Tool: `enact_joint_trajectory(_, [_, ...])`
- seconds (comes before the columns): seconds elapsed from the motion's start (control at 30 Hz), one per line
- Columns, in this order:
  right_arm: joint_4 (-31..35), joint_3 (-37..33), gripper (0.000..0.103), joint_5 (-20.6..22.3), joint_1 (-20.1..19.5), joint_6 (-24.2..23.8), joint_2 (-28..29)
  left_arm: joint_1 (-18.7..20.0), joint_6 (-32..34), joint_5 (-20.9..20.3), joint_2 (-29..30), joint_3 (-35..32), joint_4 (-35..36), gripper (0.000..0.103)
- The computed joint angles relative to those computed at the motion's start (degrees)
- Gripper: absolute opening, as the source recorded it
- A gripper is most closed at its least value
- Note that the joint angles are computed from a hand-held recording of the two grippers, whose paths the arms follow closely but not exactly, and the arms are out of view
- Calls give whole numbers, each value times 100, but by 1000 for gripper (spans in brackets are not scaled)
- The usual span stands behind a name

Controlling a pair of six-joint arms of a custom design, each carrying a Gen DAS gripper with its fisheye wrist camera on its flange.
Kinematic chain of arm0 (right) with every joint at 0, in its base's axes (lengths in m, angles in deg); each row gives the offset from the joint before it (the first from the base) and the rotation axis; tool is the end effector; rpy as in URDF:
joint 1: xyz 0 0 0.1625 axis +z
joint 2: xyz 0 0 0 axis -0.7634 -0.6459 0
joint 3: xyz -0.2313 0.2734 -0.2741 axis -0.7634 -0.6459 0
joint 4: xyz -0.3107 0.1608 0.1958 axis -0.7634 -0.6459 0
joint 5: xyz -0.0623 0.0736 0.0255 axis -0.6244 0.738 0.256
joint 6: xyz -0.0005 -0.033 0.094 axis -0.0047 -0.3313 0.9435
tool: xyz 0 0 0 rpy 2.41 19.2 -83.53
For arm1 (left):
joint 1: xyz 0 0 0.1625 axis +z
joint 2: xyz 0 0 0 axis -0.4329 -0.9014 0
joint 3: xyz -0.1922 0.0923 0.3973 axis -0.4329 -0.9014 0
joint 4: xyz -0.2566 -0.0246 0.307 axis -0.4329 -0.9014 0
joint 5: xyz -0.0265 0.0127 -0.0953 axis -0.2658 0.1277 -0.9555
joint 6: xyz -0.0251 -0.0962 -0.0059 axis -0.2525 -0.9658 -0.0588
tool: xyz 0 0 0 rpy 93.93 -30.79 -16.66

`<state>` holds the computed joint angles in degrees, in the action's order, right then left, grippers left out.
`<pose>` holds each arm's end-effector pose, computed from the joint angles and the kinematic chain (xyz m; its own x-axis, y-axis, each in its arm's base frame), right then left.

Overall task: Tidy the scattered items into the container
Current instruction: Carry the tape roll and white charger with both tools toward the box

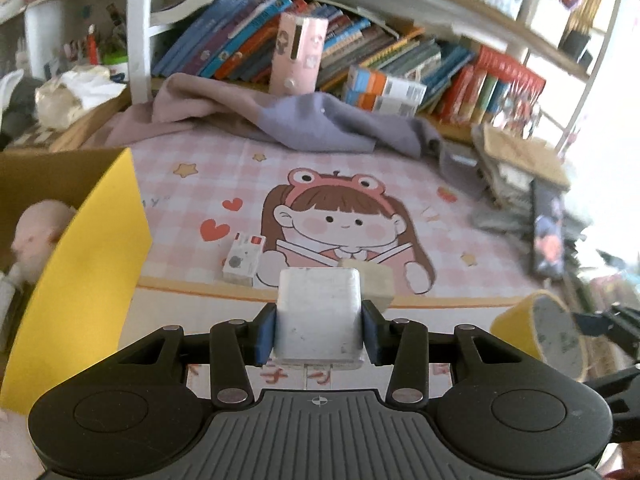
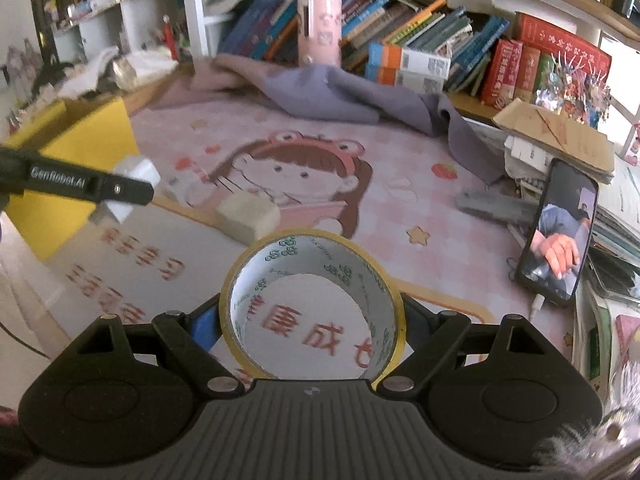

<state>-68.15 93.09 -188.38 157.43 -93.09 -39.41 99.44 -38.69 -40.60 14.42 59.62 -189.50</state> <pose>0.3761 -0.8590 0.0011 -0.6125 -0.5788 0.5384 -0.7643 0.6075 -0.2163 -0.0333 -0.8109 0.3761 -0.8310 -0.0664 -0.5523 0.3395 0.7259 -0.5981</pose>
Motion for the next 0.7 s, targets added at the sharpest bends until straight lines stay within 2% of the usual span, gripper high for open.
enact_joint_trajectory(0.17, [-349, 603, 86, 144, 127, 98, -289, -73, 11, -232, -393, 582, -311, 42])
enact_joint_trajectory(0.53, [-816, 1238, 86, 54, 429, 113, -391, -57, 369, -435, -1127, 1654, -1197, 42])
enact_joint_trajectory(0.7, [-1038, 1506, 86, -5, 606, 208, -382, 11, 407, -459, -1577, 2140, -1184, 42])
